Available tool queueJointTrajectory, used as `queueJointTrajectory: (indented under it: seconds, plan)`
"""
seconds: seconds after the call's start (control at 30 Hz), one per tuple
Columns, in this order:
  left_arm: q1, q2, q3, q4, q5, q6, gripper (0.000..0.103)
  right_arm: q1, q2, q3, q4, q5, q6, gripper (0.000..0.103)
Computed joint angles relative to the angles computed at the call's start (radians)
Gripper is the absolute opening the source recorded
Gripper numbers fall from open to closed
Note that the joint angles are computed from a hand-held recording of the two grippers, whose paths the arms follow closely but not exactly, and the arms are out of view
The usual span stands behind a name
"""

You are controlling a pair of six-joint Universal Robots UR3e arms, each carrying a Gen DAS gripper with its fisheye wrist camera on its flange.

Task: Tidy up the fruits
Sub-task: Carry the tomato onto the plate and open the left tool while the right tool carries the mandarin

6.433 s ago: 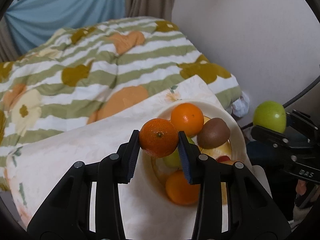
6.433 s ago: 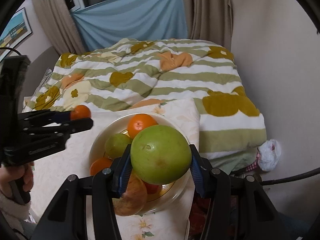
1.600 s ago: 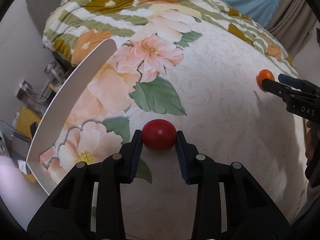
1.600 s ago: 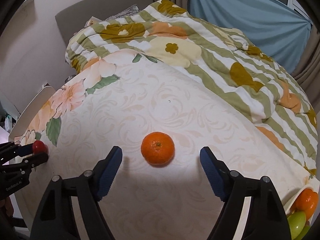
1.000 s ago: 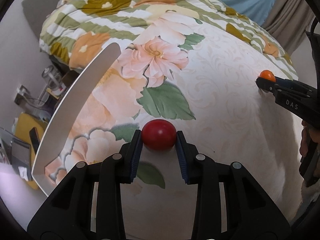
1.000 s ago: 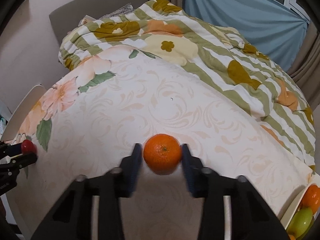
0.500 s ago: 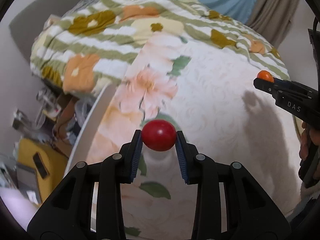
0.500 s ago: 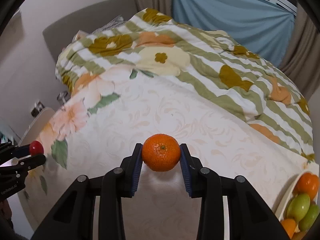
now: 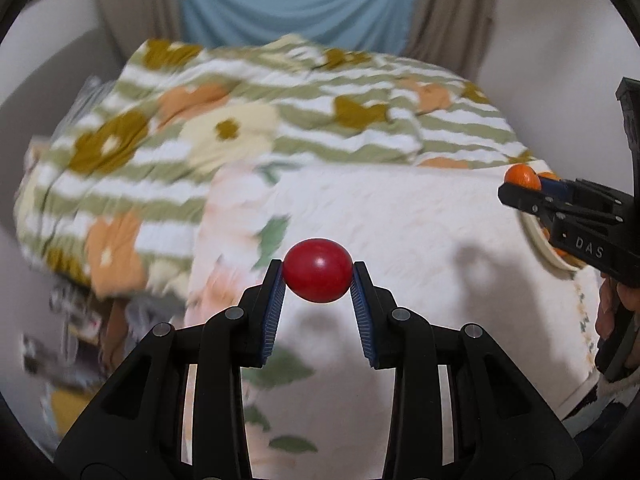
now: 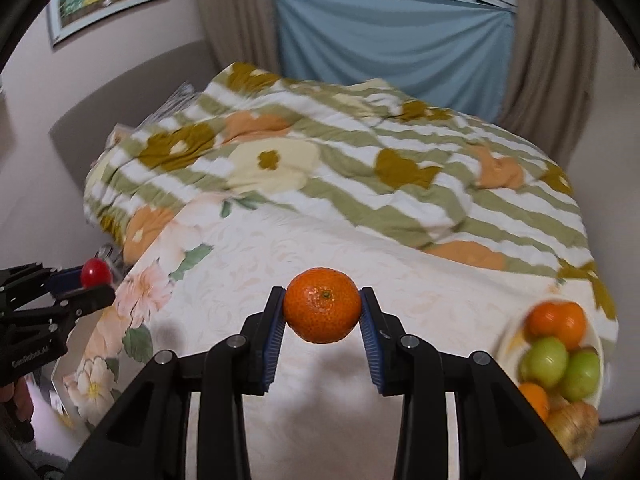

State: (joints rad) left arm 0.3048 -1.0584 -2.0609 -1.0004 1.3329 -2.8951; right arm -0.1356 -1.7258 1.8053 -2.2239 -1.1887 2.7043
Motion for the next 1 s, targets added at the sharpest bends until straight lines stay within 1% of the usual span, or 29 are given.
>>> queueJointTrajectory:
  seconds: [0.13, 0.23, 0.4, 0.47, 0.6, 0.77, 0.93, 1.0]
  plan:
    - [-0.112, -0.142, 0.112, 0.061, -0.013, -0.009, 0.041, -0.091, -0.083, 0.016, 0.043, -0.002, 0.018, 0.034]
    - [-0.216, -0.258, 0.207, 0.104, 0.003, -0.032, 0.041, -0.191, -0.147, 0.022, 0.091, 0.013, 0.008, 0.034]
    - [-0.383, -0.444, 0.38, 0.152, 0.056, -0.12, 0.04, -0.37, -0.214, 0.019, 0.174, 0.067, -0.07, 0.034]
    - [-0.455, -0.533, 0.473, 0.159, 0.083, -0.164, 0.041, -0.451, -0.224, 0.007, 0.217, 0.096, -0.119, 0.034]
    - [-0.552, -0.661, 0.615, 0.154, 0.111, -0.227, 0.041, -0.577, -0.218, -0.023, 0.287, 0.138, -0.213, 0.034]
    - [-0.659, -0.856, 0.842, 0.103, 0.145, -0.299, 0.041, -0.694, -0.16, -0.072, 0.336, 0.173, -0.308, 0.034]
    - [-0.73, -1.029, 1.043, 0.043, 0.166, -0.355, 0.04, -0.758, -0.079, -0.113, 0.347, 0.186, -0.371, 0.034]
    - [-0.746, -1.087, 1.106, 0.022, 0.159, -0.378, 0.04, -0.775, -0.045, -0.124, 0.341, 0.185, -0.39, 0.034]
